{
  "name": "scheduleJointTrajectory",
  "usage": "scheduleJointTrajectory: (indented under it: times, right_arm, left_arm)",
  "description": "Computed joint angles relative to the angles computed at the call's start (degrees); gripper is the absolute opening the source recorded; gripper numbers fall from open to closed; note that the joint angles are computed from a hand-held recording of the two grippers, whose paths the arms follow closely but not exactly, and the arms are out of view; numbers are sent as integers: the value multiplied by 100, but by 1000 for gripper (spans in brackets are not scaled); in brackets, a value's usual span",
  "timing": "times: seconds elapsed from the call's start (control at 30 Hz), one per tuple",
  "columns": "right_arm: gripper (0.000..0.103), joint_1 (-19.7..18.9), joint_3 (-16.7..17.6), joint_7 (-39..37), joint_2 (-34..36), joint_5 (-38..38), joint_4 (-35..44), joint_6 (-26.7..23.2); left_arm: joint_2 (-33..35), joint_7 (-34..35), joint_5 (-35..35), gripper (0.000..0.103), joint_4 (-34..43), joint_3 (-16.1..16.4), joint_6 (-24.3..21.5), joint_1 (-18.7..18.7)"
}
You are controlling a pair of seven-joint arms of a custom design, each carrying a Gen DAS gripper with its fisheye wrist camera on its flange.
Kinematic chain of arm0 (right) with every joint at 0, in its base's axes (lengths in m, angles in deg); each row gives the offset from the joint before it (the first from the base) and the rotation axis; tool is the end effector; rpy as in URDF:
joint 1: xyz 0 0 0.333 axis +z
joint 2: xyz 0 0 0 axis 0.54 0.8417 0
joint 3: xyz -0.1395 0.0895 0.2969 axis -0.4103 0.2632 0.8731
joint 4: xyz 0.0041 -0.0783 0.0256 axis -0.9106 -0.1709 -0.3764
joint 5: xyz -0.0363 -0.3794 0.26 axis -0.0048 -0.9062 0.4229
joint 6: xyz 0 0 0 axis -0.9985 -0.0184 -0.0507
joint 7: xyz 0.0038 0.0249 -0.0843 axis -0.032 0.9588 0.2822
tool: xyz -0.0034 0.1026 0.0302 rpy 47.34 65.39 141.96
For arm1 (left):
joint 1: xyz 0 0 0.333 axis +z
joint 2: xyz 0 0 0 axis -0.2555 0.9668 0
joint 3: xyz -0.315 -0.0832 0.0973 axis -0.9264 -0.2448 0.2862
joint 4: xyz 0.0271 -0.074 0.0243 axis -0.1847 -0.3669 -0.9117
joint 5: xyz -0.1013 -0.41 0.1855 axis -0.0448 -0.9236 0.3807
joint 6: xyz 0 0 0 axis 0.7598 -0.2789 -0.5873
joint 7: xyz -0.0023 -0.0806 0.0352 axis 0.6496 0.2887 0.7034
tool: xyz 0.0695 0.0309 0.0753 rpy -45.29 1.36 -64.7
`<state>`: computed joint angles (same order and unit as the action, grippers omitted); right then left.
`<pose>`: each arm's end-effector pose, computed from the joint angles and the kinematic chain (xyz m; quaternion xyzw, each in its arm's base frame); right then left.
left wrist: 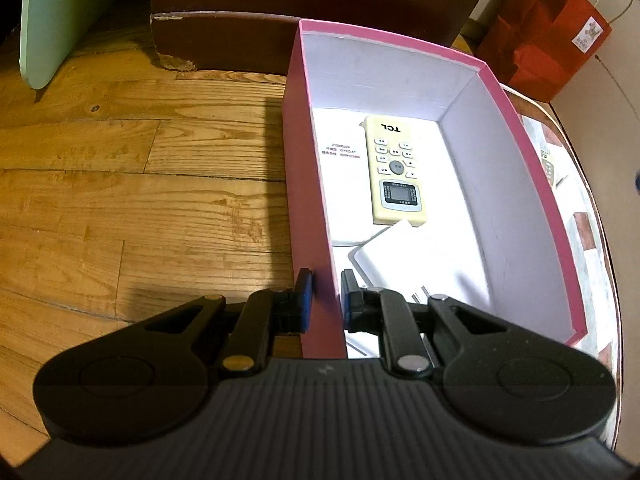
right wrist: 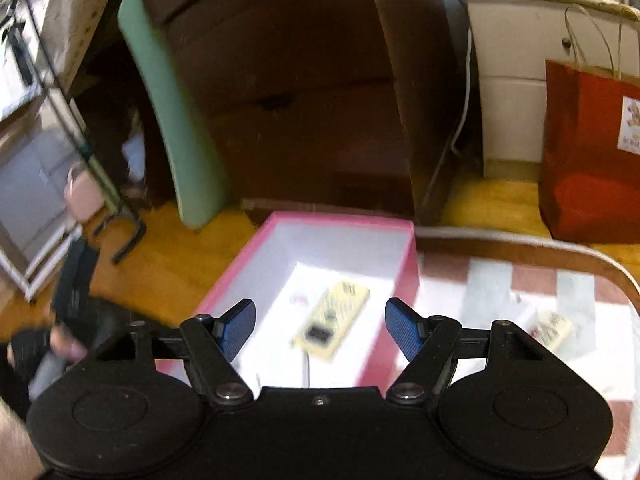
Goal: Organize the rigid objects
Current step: 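Move the right gripper back to the keys on the mat, then grasp the silver keys with the right gripper and lift them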
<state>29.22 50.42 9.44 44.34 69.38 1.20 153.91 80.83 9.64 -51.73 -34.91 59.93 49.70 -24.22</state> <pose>0.7470 0.0020 0.6147 -0.8333 0.3660 -0.0306 0.4132 0.6606 -0.2532 0.5282 -0.7850 0.5683 -0.2264 0.0976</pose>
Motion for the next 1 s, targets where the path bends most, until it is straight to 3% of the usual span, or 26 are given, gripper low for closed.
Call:
scheduleJointTrajectory:
  times: [0.17, 0.37, 0.8, 0.9, 1.0]
  right_arm:
    - [75, -124, -119, -374, -43, -331, -85, -360]
    - [71, -134, -208, -812, -74, -670, -429, -112]
    - [64, 304, -181, -1868, 28, -1837, -1272, 1351]
    - [48, 394, -193, -1855, 20, -2098, -1424, 1662]
    - [17, 325, -148, -2034, -145, -1814, -1623, 1777]
  left_arm:
    - [10, 5, -30, 13, 10, -1, -24, 7]
    - [89, -47, 44, 13, 138, -11, -220, -26]
    - [216, -190, 141, 13, 297, -19, -458, -62]
    - [223, -205, 178, 13, 314, -22, -480, -72]
    - [229, -207, 188, 13, 323, -24, -490, -73]
